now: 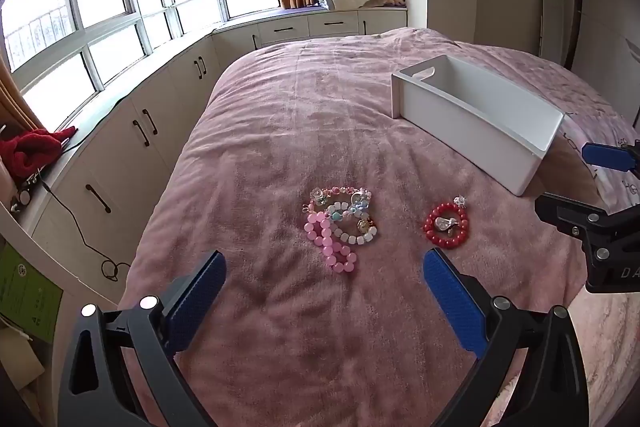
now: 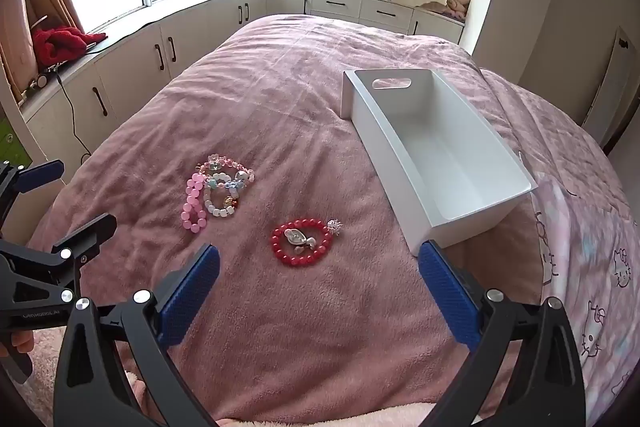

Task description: Organize jewelry

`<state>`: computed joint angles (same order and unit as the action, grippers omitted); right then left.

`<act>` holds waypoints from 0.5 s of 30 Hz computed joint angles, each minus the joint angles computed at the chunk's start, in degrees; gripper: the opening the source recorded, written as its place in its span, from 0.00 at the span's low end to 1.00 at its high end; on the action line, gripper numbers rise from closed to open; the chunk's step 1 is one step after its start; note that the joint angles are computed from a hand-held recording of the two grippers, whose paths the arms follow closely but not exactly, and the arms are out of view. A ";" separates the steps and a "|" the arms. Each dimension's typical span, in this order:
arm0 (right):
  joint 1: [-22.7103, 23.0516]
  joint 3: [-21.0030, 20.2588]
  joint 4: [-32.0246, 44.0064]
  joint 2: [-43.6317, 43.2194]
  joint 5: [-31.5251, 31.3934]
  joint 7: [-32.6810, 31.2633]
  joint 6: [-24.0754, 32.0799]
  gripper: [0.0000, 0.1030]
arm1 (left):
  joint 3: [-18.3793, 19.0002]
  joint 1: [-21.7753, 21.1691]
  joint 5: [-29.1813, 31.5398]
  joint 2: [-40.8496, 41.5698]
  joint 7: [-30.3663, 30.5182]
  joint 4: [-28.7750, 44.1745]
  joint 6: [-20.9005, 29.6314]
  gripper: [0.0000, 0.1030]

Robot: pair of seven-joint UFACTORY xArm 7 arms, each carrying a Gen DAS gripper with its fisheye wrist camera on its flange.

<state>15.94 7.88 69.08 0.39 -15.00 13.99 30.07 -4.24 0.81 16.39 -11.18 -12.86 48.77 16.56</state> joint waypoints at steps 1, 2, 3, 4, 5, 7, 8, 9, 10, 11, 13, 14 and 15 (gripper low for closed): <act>0.01 -0.01 0.06 0.08 -0.25 0.28 0.02 0.95 | -0.09 0.12 0.25 -0.03 -0.25 -0.01 0.01 0.97; 0.03 0.00 0.18 0.18 -0.09 0.07 0.12 0.95 | 0.17 -0.25 -0.34 0.02 0.54 0.12 0.41 0.97; 0.04 -0.02 0.21 0.23 -0.07 0.06 0.08 0.95 | 0.26 -0.35 -0.59 0.03 0.73 0.10 0.35 0.97; 0.05 -0.04 0.19 0.24 -0.28 0.29 0.00 0.95 | 0.32 -0.40 -0.79 0.04 0.89 0.07 0.31 0.97; 0.05 -0.06 0.12 0.23 -0.36 0.40 -0.14 0.95 | 0.41 -0.50 -1.05 0.05 1.15 0.01 0.21 0.97; 0.04 -0.09 -0.02 0.19 -0.42 0.55 -0.22 0.95 | 0.23 -0.42 -0.95 -0.09 0.98 -0.32 0.07 0.97; 0.04 -0.10 -0.15 0.12 -0.43 0.63 -0.28 0.95 | 0.07 -0.41 -0.82 0.00 0.79 -0.49 -0.13 0.97; 0.02 -0.10 -0.37 -0.01 -0.39 0.67 -0.45 0.95 | 0.22 -0.48 -1.05 0.03 1.04 -0.50 -0.19 0.97; -0.10 -0.19 -0.95 -0.65 -0.04 0.33 -0.50 0.95 | 0.39 -0.53 -1.33 0.03 1.32 -0.52 -0.29 0.97; 0.16 0.17 0.16 0.36 -0.49 0.81 0.44 0.95 | 0.19 -0.37 -0.93 0.00 1.15 -0.48 -0.23 0.97; 0.21 0.11 -0.05 0.08 -0.18 0.50 0.50 0.95 | -0.38 0.07 0.13 0.02 0.05 -0.10 0.08 0.97; 0.27 0.14 -0.18 -0.06 -0.30 0.59 0.59 0.95 | -0.06 -0.24 -0.49 0.12 0.50 0.09 0.19 0.97; 0.35 0.21 -0.24 0.05 -0.49 0.83 0.40 0.95 | 0.33 -0.54 -1.33 -0.03 1.00 0.01 0.16 0.97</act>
